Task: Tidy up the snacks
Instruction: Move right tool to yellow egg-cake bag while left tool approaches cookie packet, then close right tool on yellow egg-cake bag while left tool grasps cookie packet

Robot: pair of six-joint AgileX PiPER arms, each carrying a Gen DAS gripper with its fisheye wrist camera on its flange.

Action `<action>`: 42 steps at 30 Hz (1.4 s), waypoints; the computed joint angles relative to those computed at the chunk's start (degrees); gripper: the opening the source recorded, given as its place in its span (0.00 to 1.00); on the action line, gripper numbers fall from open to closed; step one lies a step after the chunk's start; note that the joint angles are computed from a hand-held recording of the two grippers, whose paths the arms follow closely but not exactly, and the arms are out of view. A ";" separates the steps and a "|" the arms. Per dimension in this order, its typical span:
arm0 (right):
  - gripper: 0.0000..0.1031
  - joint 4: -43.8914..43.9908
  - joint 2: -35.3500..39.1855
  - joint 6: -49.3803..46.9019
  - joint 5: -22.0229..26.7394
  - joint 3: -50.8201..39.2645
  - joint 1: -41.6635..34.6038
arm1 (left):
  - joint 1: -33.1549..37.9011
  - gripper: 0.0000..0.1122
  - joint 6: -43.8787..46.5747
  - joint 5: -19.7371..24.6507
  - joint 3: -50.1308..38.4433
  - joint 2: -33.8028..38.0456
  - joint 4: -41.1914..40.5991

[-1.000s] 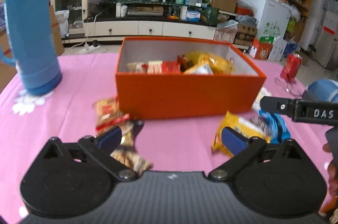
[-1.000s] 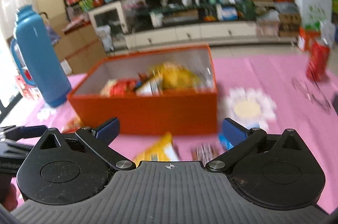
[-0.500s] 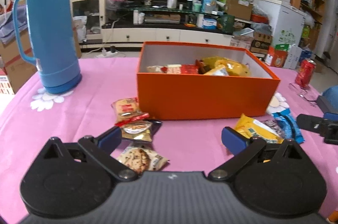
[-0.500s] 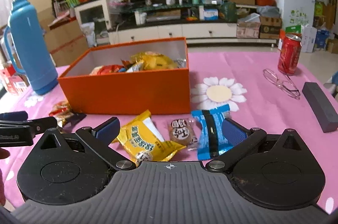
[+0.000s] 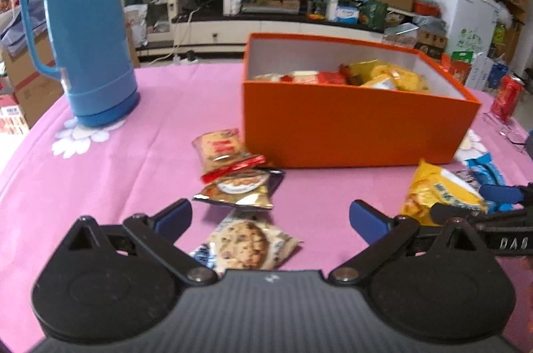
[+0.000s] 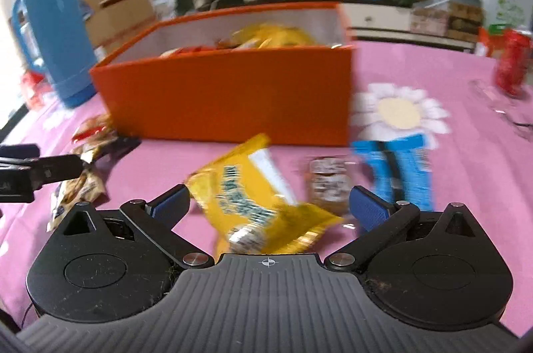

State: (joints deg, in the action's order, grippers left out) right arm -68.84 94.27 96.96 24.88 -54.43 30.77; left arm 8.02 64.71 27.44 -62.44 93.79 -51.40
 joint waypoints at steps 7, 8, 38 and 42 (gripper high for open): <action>0.91 1.05 5.81 -6.99 -4.23 -4.57 0.16 | 4.29 0.89 -7.10 4.90 -6.38 4.90 2.86; 0.91 3.49 5.87 -9.87 -5.63 -4.81 0.05 | 4.71 0.89 -7.82 6.05 -7.06 5.45 3.17; 0.58 17.31 10.29 -24.62 1.11 -11.74 2.75 | 0.55 0.61 4.00 5.88 -2.89 6.22 7.20; 0.54 21.37 7.66 -28.62 -0.17 -9.23 2.66 | 1.91 0.61 5.32 7.97 -1.36 4.68 7.52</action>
